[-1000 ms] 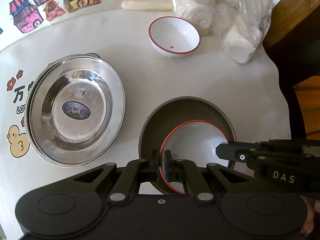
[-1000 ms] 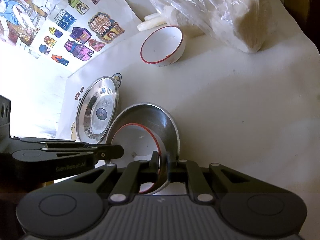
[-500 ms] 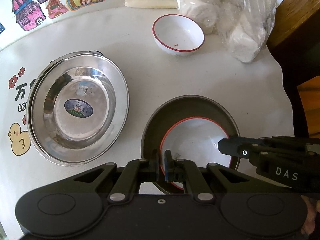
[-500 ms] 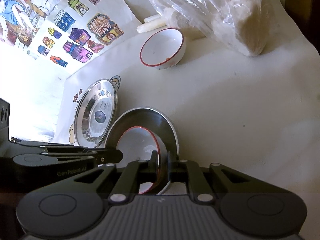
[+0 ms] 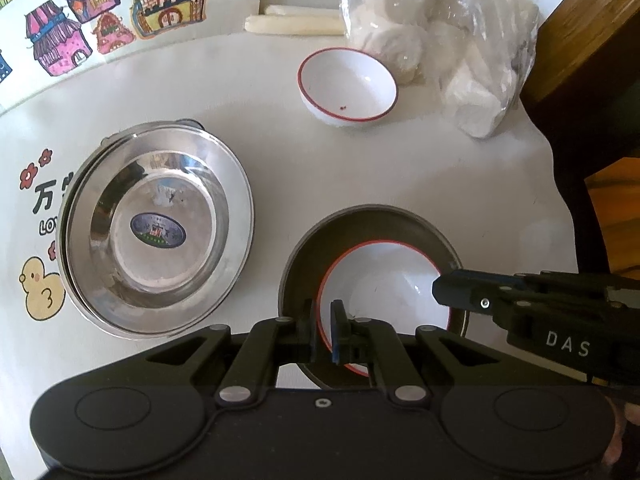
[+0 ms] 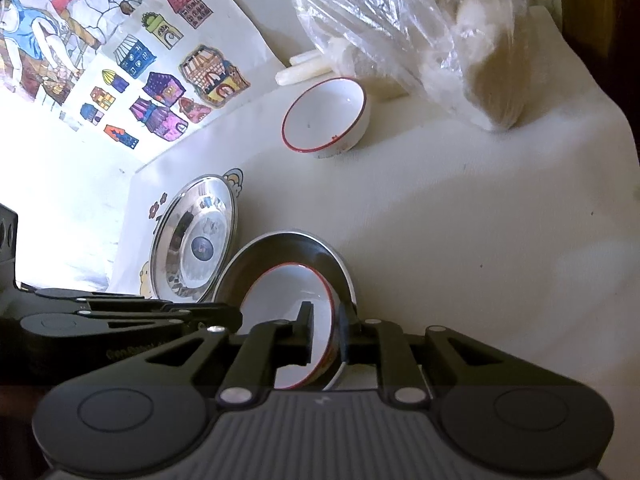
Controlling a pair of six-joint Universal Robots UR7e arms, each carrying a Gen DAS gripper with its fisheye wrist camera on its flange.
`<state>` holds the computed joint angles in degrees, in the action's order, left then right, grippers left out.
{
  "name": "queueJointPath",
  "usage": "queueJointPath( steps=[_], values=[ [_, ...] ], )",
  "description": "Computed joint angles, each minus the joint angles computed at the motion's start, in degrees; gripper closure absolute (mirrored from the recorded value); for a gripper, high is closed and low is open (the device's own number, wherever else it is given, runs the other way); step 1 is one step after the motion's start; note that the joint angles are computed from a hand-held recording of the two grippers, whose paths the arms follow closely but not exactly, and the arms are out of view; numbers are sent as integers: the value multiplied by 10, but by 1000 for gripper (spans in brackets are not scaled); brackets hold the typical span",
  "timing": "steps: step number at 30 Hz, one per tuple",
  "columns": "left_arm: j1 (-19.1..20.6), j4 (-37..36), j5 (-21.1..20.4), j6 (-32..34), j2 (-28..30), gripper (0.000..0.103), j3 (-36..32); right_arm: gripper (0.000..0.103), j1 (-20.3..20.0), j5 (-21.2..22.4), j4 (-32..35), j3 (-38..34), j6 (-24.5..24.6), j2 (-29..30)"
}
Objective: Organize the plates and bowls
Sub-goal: 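Lower the white bowl into the steel bowl and open both grippers, then move both open grippers to the second red-rimmed white bowl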
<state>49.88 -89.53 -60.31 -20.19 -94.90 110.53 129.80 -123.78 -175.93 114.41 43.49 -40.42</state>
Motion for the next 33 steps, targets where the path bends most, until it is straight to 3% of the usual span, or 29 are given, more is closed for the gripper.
queueJointPath(
  steps=[7, 9, 12, 14, 20, 24, 29, 33],
  values=[
    [-9, -18, 18, 2, -4, 83, -1, 65, 16, -15, -3, -4, -14, -1],
    [-12, -28, 28, 1, -4, 78, 0, 51, 21, -29, 3, -8, -16, 0],
    [-13, -42, 43, 2, -3, 56, -2, 46, 20, -35, -5, -5, -11, -2],
    [-13, -48, 53, 2, -2, 36, -4, 40, 20, -42, -9, -2, -5, -3],
    [-4, -70, 81, -8, 10, 5, -10, 16, 16, -61, -44, 8, 8, 1],
    [7, -72, 81, -17, 17, 2, -17, 1, 12, -66, -77, 12, 13, 8],
    [26, -90, 69, -6, 27, 1, -28, 0, 8, -80, -87, 7, 21, 14],
    [38, -158, 65, 31, 32, 1, -20, 0, 6, -99, -66, -3, 25, 18]
  ],
)
